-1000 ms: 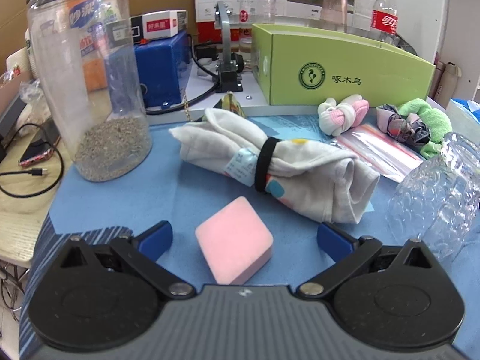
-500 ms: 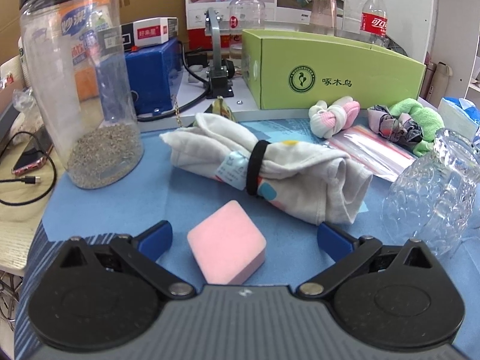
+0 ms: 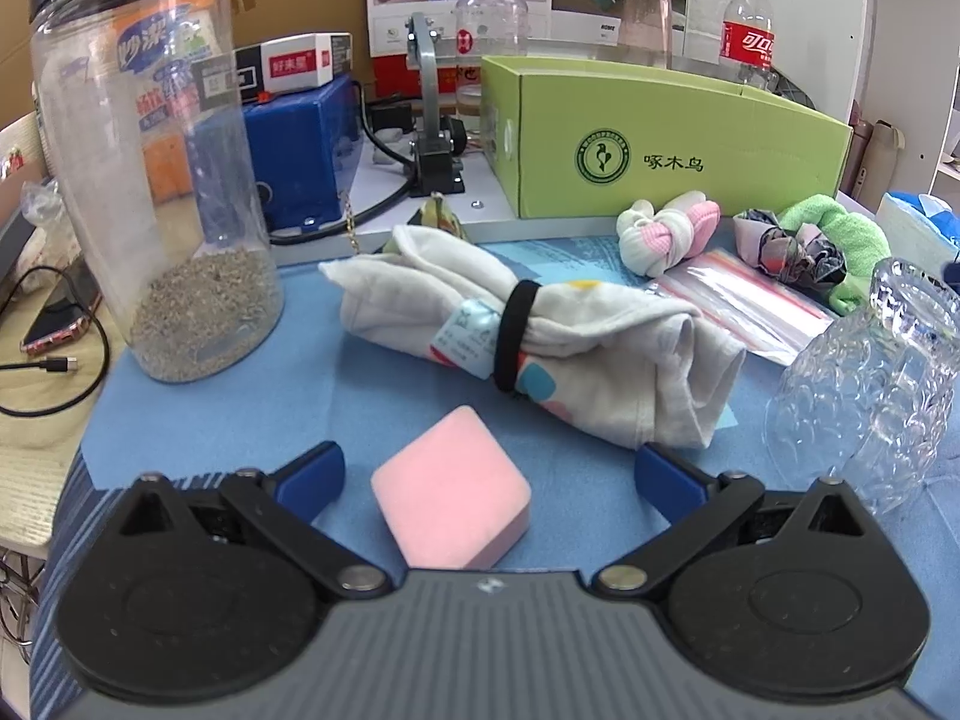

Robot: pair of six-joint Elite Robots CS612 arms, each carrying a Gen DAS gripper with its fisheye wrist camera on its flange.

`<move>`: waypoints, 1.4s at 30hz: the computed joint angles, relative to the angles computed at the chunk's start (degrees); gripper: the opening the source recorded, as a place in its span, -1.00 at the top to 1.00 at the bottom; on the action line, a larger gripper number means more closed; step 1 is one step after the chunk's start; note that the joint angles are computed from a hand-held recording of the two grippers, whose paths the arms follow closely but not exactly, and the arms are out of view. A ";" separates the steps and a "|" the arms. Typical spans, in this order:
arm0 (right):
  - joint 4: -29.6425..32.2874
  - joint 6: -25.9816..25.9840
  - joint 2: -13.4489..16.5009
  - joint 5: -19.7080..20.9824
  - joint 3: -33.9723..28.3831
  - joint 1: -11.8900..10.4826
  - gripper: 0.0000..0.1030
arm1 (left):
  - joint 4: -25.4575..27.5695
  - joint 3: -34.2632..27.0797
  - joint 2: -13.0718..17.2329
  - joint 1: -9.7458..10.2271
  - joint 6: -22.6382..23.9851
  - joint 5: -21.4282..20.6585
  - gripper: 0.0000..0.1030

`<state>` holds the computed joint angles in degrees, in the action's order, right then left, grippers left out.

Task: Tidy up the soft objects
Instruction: 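Move the right gripper to the bag of cotton swabs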

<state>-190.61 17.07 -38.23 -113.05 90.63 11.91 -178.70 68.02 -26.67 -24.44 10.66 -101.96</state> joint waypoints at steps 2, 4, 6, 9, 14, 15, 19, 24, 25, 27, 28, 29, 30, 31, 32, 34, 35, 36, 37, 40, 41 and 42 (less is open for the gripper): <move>0.87 -6.67 -0.47 6.84 0.25 -2.07 -0.41 | 0.09 -0.10 0.05 -0.03 -0.03 0.04 -0.99; 4.22 -8.47 -0.89 13.70 -0.06 -3.92 -0.41 | 0.09 -0.15 0.07 -0.12 -0.37 0.46 -0.99; 7.34 -5.23 -1.17 18.84 -0.19 -4.99 -0.41 | 0.26 -0.17 0.03 -0.20 -0.65 0.82 -0.99; 5.80 -0.50 -2.03 18.80 2.10 -4.01 -0.41 | 0.56 -0.30 0.04 -0.25 -0.73 1.05 -0.99; 3.26 5.27 -3.91 15.98 6.00 -1.41 -0.41 | 1.02 -0.58 0.11 -0.09 0.06 0.38 -0.99; 2.51 4.77 -4.11 15.34 6.36 -1.09 -0.41 | 1.28 -0.68 0.11 -0.05 0.32 0.18 -0.99; 3.32 -4.14 -4.80 17.00 6.60 -1.45 -0.41 | 2.69 -1.28 0.17 0.24 2.02 -1.22 -0.99; 11.24 -17.38 -5.00 20.94 4.74 -2.84 -0.41 | 4.29 -2.33 0.48 0.60 3.98 -3.11 -0.99; 11.72 -18.62 -4.78 20.97 4.49 -2.94 -0.41 | 4.26 -2.36 0.51 0.62 4.04 -3.21 -0.99; 11.74 -18.45 -4.33 21.99 4.30 -3.37 -0.42 | 4.00 -2.35 0.56 0.64 3.93 -3.32 -0.99; 11.06 -17.10 -4.25 23.84 4.69 -3.80 -0.43 | 3.77 -2.30 0.58 0.62 3.75 -3.26 -0.99; 9.14 -15.69 -4.02 24.64 5.16 -4.12 -0.46 | 3.63 -2.30 0.61 0.60 3.61 -3.16 -0.99; 7.32 -15.76 -3.72 23.72 5.50 -4.04 -0.46 | 3.47 -2.28 0.63 0.59 3.62 -3.14 -0.99; 5.09 -15.31 -3.49 23.55 6.13 -3.94 -0.47 | 3.41 -2.40 0.71 0.60 3.62 -3.24 -0.99; 3.26 -15.54 -3.22 23.28 6.52 -3.89 -0.48 | 3.49 -2.48 0.73 0.63 3.74 -3.33 -0.99; 1.40 -14.40 -2.93 22.65 6.83 -3.75 -0.50 | 3.67 -2.42 0.65 0.59 3.57 -3.09 -0.99; 1.24 -13.98 -2.86 22.08 6.76 -3.58 -0.52 | 3.61 -2.17 0.49 0.52 3.14 -2.58 -0.99; 1.05 -13.76 -2.72 21.65 6.65 -3.49 -0.53 | 3.38 -1.68 0.23 0.43 2.66 -1.87 -0.99; 0.84 -13.42 -2.65 21.36 6.63 -3.43 -0.54 | 3.07 -1.06 -0.08 0.37 2.27 -1.36 -0.99; 0.84 -12.49 -2.53 20.22 6.45 -3.19 -0.57 | 2.27 0.14 -0.61 0.33 1.64 -0.83 -0.99; 1.02 -12.04 -2.50 19.72 6.34 -3.06 -0.59 | 2.05 0.26 -0.63 0.32 1.65 -0.76 -0.99; 1.27 -11.67 -2.48 19.37 6.19 -2.96 -0.59 | 1.98 0.34 -0.67 0.30 1.57 -0.61 -0.98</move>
<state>-189.34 5.41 -40.71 -93.68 96.82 8.95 -176.73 68.35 -27.34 -24.14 12.23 -102.58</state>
